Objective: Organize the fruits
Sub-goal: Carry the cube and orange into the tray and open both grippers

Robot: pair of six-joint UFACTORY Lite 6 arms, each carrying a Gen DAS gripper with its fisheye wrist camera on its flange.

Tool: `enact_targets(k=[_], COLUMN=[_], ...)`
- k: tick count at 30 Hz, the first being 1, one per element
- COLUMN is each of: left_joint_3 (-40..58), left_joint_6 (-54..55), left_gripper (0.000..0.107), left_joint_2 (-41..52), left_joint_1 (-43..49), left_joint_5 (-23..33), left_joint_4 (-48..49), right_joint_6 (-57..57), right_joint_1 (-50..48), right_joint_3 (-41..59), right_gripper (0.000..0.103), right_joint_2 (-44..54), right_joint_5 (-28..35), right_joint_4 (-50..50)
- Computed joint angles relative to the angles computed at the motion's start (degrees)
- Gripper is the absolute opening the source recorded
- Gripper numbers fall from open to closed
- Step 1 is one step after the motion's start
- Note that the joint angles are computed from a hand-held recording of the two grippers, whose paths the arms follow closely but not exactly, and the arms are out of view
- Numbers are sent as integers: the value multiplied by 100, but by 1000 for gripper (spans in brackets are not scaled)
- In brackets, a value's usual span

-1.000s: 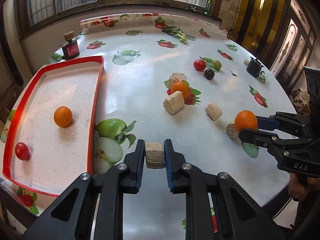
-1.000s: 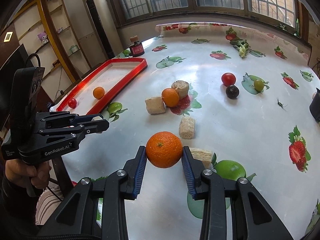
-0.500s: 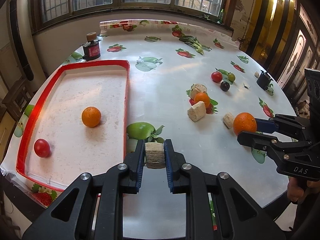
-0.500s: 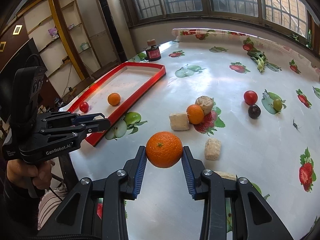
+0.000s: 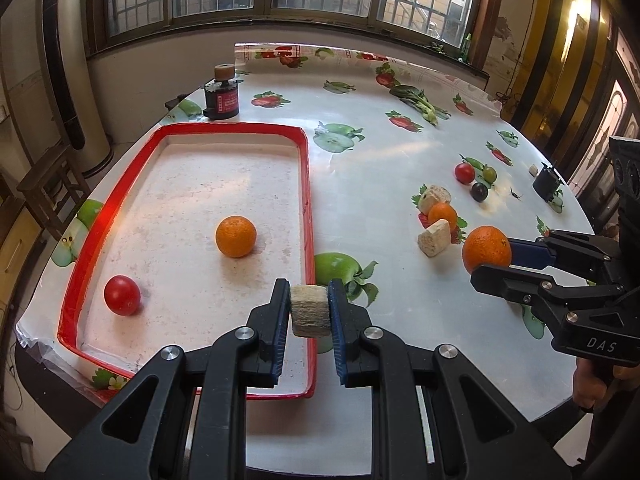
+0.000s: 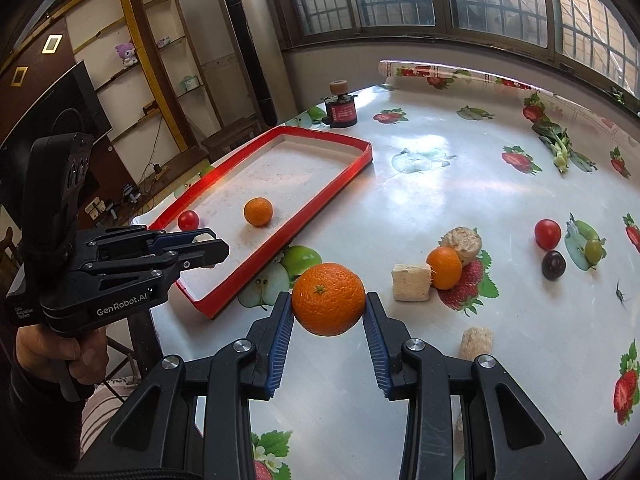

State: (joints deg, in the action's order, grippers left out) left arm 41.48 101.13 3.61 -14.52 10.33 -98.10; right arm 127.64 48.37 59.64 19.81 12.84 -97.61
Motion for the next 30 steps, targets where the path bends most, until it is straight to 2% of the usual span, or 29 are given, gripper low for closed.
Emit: enact_targets(k=[13, 18, 22, 30], left_joint_3=[259, 376, 561, 1097], left_joint_6=[-148, -178, -288, -751], left_gripper=[17, 17, 17, 17], left_joint_2=[256, 395, 594, 1028], left_joint_1=[533, 744, 954, 1421], left_joint_5=[192, 260, 319, 414], left_joint_4=[348, 447, 599, 1182], right_joint_6=[-1589, -2567, -3826, -7583], right_joint_1=[-142, -210, -291, -456], right_joint_3=[1033, 1524, 2078, 3816], right_gripper=[36, 36, 36, 36], right_joint_2=[707, 1065, 1449, 2549], right_joint_5=[-217, -287, -370, -159], right_joint_4=[1297, 2173, 3323, 6853])
